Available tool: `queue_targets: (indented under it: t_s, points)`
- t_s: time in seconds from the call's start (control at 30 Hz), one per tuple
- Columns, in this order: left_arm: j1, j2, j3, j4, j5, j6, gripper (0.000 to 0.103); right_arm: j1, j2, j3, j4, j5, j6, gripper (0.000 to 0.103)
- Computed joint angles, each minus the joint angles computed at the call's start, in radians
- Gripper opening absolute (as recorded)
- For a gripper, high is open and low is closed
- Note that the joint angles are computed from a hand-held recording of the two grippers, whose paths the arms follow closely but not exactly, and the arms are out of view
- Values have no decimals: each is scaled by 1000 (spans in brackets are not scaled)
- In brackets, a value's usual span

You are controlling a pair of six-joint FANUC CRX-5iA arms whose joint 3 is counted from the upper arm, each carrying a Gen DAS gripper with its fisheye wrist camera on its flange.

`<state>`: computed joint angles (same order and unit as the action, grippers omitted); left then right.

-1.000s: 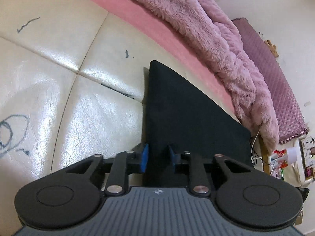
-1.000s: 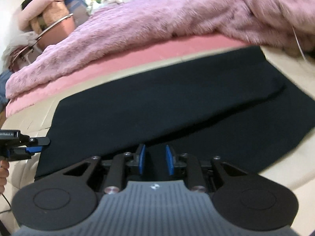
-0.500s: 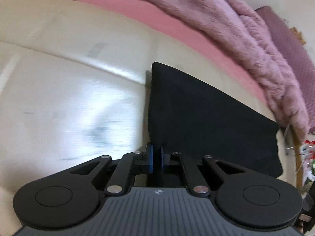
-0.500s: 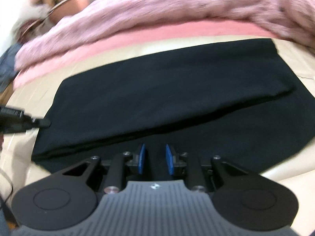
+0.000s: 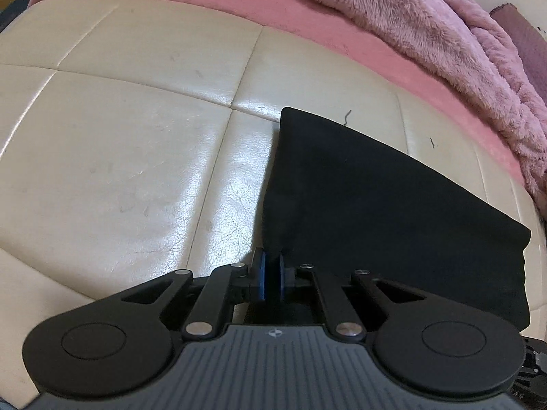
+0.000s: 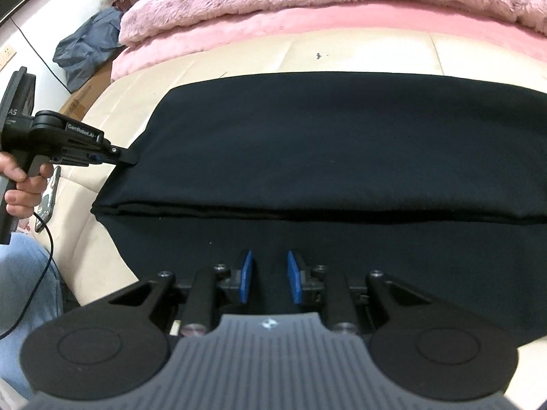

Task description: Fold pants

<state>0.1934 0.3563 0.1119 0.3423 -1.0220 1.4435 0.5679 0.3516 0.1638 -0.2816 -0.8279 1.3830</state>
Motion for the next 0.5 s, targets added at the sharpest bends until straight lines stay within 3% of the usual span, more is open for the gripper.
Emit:
queue_targets:
  t_s: [0.13, 0.2, 0.37, 0.5]
  points:
    - [-6, -3, 5, -31, 11, 12, 19, -14, -15, -12, -15, 14, -3, 20]
    - [-14, -17, 0, -58, 35, 29, 20, -21, -48, -45, -15, 37, 4, 21]
    - [-28, -47, -15, -98, 83, 35, 24, -111, -121, -97, -57, 82, 14, 51]
    - [-44, -68, -25, -110, 128, 46, 24, -234, -137, -120, -67, 121, -86, 58]
